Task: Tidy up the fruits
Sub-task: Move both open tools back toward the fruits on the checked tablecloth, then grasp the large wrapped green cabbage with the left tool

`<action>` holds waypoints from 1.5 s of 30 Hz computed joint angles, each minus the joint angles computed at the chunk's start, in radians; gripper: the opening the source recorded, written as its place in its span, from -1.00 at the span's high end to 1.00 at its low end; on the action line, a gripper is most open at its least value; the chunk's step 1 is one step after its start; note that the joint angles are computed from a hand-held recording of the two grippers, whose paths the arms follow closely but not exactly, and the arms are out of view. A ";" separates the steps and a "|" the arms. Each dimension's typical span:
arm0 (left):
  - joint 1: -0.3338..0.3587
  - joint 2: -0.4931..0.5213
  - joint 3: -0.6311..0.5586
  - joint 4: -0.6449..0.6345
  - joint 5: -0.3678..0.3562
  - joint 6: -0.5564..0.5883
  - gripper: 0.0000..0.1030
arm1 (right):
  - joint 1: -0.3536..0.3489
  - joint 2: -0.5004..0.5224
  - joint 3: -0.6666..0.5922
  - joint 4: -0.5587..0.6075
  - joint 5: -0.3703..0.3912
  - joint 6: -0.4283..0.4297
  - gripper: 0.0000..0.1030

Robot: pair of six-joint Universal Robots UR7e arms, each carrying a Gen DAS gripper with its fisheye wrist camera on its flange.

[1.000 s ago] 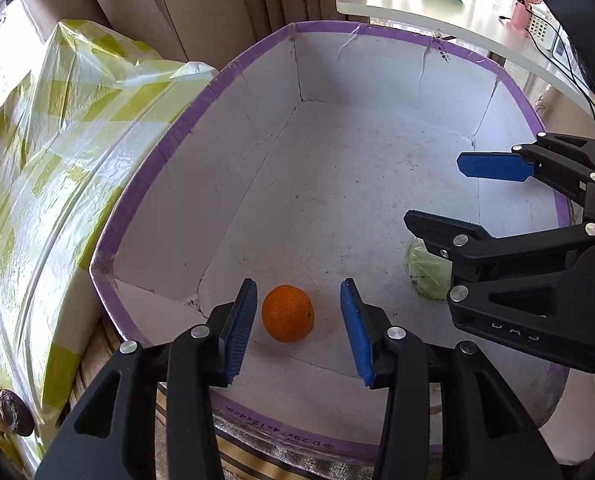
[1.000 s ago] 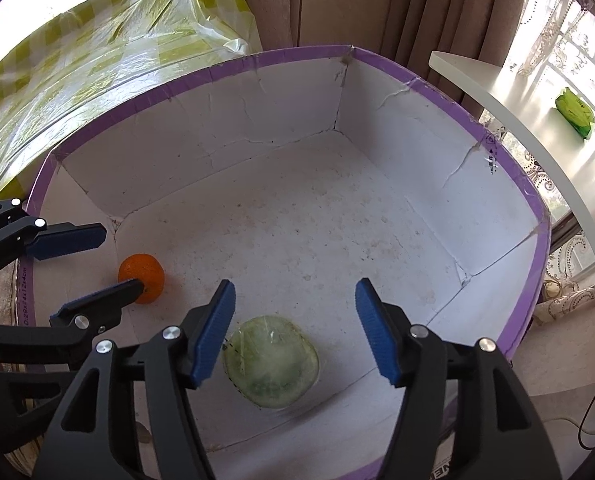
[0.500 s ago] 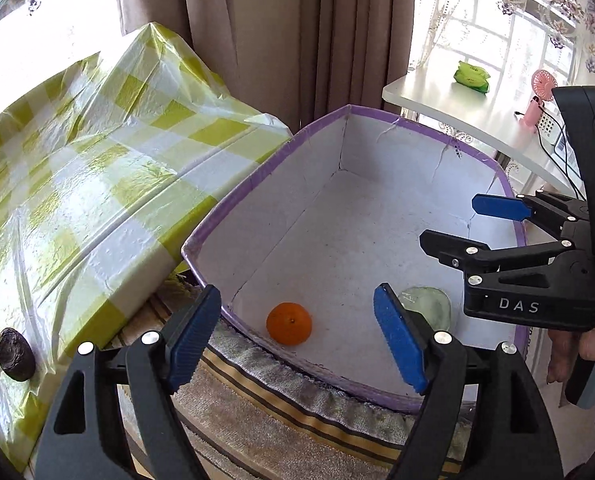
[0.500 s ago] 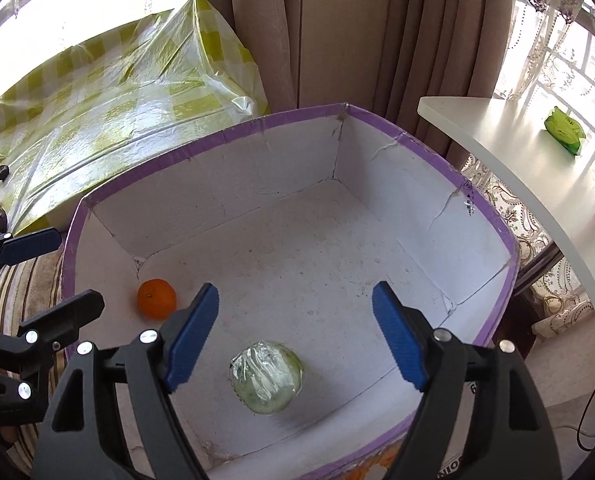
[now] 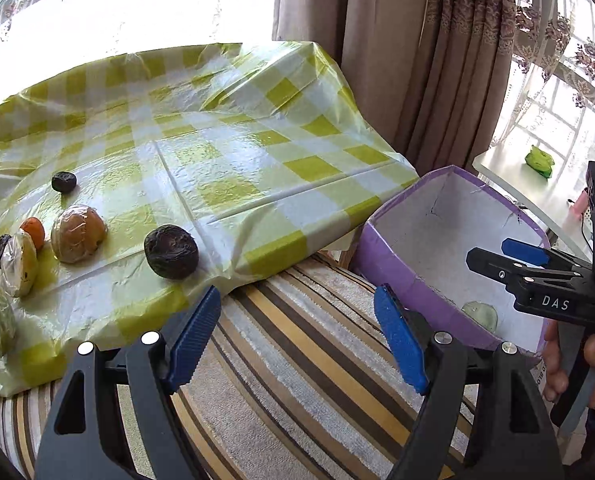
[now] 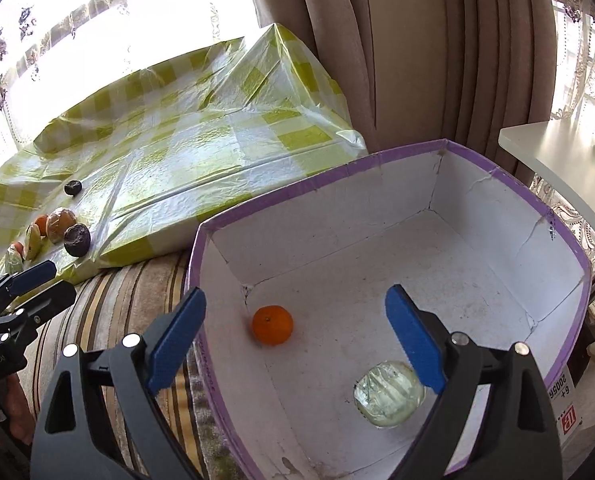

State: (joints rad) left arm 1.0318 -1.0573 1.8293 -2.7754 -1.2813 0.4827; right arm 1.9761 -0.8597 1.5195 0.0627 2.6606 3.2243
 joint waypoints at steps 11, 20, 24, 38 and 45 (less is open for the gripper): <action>0.098 -0.113 0.033 -0.118 0.080 -0.059 -0.47 | 0.017 0.122 -0.155 0.101 -0.167 -0.032 -0.78; 0.171 -0.140 -0.011 -0.168 0.133 -0.136 -0.47 | 0.027 0.228 -0.292 0.145 -0.164 -0.130 -0.78; 0.194 -0.132 -0.050 -0.140 0.134 -0.178 -0.47 | 0.028 0.260 -0.337 0.156 -0.169 -0.165 -0.78; 0.228 -0.042 -0.201 -0.051 0.095 -0.260 -0.63 | 0.028 0.400 -0.568 0.240 -0.212 -0.254 -0.78; 0.234 -0.007 -0.254 -0.003 0.097 -0.276 -0.63 | 0.019 0.479 -0.715 0.313 -0.234 -0.261 -0.78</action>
